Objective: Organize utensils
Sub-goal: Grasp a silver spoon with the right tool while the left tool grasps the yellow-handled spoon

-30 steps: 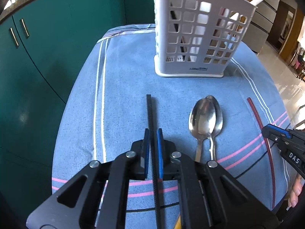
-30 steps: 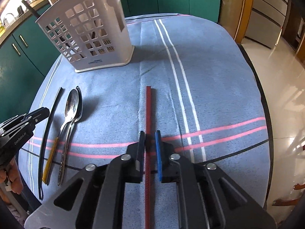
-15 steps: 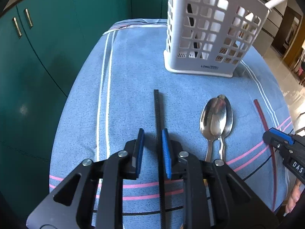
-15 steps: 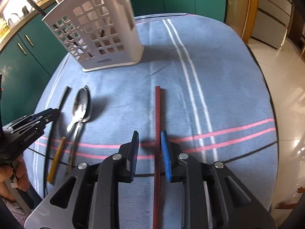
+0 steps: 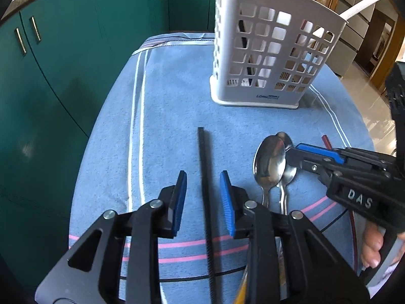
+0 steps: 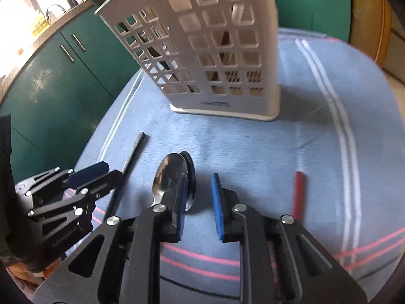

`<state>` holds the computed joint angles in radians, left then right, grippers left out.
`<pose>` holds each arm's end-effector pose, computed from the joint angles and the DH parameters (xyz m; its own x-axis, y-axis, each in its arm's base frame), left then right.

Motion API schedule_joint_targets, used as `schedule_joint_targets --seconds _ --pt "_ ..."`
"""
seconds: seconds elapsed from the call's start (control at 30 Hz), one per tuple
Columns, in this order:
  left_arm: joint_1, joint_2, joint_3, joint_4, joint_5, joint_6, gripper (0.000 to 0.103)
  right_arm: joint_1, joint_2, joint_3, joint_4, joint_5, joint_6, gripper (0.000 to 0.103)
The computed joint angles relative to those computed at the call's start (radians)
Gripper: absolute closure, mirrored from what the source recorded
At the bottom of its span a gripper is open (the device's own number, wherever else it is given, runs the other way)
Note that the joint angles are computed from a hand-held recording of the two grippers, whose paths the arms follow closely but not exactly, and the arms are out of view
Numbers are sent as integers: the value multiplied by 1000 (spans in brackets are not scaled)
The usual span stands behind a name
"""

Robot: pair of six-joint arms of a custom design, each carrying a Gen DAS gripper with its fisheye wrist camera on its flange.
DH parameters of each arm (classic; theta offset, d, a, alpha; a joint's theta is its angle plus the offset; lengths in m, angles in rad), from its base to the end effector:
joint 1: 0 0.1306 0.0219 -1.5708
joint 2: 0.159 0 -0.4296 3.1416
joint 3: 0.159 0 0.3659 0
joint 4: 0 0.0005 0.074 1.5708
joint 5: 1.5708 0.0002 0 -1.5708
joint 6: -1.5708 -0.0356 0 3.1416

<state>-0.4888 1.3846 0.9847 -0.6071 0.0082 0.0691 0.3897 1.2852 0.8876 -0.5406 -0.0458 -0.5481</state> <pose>0.3578 -0.1912 0.3248 -0.7772 0.3351 -0.5326 0.4208 0.9061 -0.0438 0.3415 0.1415 0.3266 -0.8475 0.2146 -0.4854 0.0435 0.9396 0.3396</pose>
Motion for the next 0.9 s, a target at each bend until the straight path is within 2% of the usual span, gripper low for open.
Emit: schedule_joint_targets --seconds 0.07,0.13,0.17,0.37,0.57,0.7,0.73,0.8,0.9 --pt "4 1 2 -1 -2 2 75 -15 6 -6 25 -51 -1 99" --pt "5 1 4 1 -2 1 74 -9 -4 -14 33 -50 -3 100" --pt "3 2 6 2 -1 0 74 -5 -14 -22 36 -49 -2 101" --pt "-21 23 27 13 38 -34 73 17 -103 -44 -71 82 6 101" --pt "-54 81 72 10 95 -82 68 -31 -172 -87 -128 105 22 100" --pt "-58 115 90 7 140 -99 67 -52 -187 -106 -131 92 19 98" --pt "-57 122 94 6 153 -98 68 -54 -181 -102 -131 91 18 97" --pt "-55 123 94 9 169 -94 88 -58 -186 -105 -133 86 17 97" --pt "-56 118 87 15 161 -86 94 -57 -171 -104 -120 83 14 95"
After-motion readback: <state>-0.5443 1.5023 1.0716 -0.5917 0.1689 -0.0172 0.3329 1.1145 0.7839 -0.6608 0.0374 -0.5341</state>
